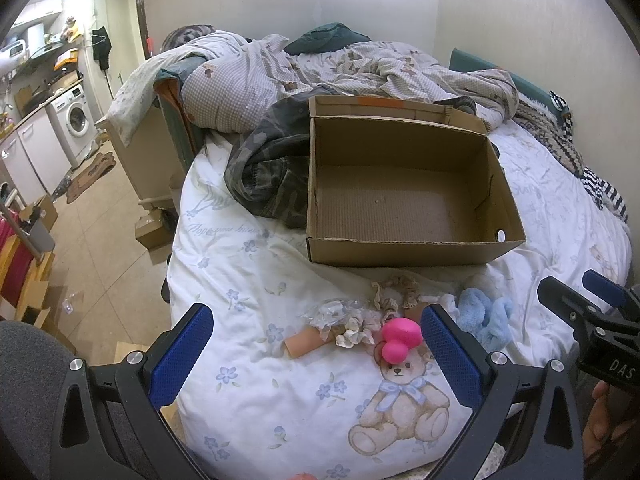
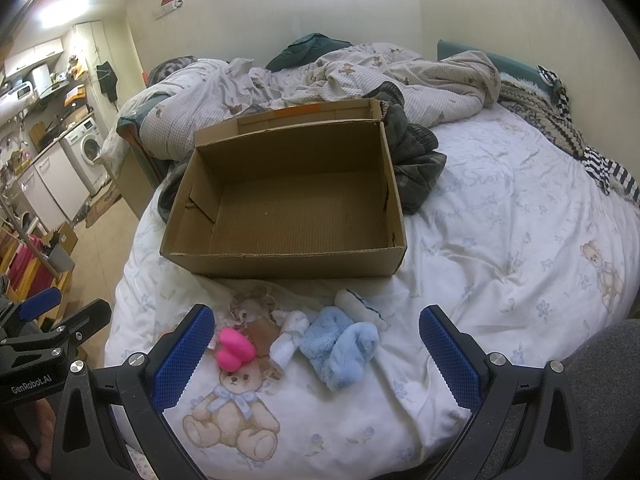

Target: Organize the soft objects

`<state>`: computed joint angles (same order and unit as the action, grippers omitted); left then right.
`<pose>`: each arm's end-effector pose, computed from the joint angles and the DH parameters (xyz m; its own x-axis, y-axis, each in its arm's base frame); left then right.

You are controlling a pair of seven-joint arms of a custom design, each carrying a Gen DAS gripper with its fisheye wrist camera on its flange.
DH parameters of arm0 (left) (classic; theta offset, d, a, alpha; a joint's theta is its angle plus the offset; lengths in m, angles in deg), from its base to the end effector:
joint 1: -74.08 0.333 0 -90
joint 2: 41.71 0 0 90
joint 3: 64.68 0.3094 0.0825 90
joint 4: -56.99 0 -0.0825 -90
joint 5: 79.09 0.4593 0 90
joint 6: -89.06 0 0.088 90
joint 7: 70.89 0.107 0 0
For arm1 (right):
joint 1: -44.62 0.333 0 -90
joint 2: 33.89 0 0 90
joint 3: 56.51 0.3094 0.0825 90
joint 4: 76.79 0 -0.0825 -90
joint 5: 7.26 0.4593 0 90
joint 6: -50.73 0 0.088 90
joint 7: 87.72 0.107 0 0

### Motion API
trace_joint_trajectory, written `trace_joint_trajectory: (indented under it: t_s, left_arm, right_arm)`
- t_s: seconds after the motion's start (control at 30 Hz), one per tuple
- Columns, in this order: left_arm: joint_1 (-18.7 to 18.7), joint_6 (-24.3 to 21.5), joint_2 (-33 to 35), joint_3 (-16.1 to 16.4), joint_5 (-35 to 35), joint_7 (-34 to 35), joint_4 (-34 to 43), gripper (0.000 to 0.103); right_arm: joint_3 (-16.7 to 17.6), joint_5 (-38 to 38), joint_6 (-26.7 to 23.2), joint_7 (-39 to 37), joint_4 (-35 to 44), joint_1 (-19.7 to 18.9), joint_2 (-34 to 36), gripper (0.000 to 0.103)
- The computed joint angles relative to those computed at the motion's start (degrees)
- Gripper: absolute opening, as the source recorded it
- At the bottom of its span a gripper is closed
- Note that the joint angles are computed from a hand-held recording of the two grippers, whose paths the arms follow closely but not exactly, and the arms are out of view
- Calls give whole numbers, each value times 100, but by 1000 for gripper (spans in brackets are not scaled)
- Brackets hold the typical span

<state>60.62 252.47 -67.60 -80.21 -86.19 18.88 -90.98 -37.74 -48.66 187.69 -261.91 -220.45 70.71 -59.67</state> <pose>0.4497 -0.2412 0.4434 -0.3983 -0.9172 -0.0103 -0.6921 0.3079 -0.6528 0.3642 0.3506 0.4245 -0.3570 -0.9226 -0.1464 -0.6542 0.3588 -0.6658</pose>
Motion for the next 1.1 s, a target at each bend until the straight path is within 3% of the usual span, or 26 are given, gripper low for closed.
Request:
trace_joint_trajectory:
  t_s: [1.1]
  left_arm:
    - [-21, 78, 33, 5, -14, -9, -12, 103]
  right_arm:
    - [-2, -6, -10, 9, 6, 6, 5, 103]
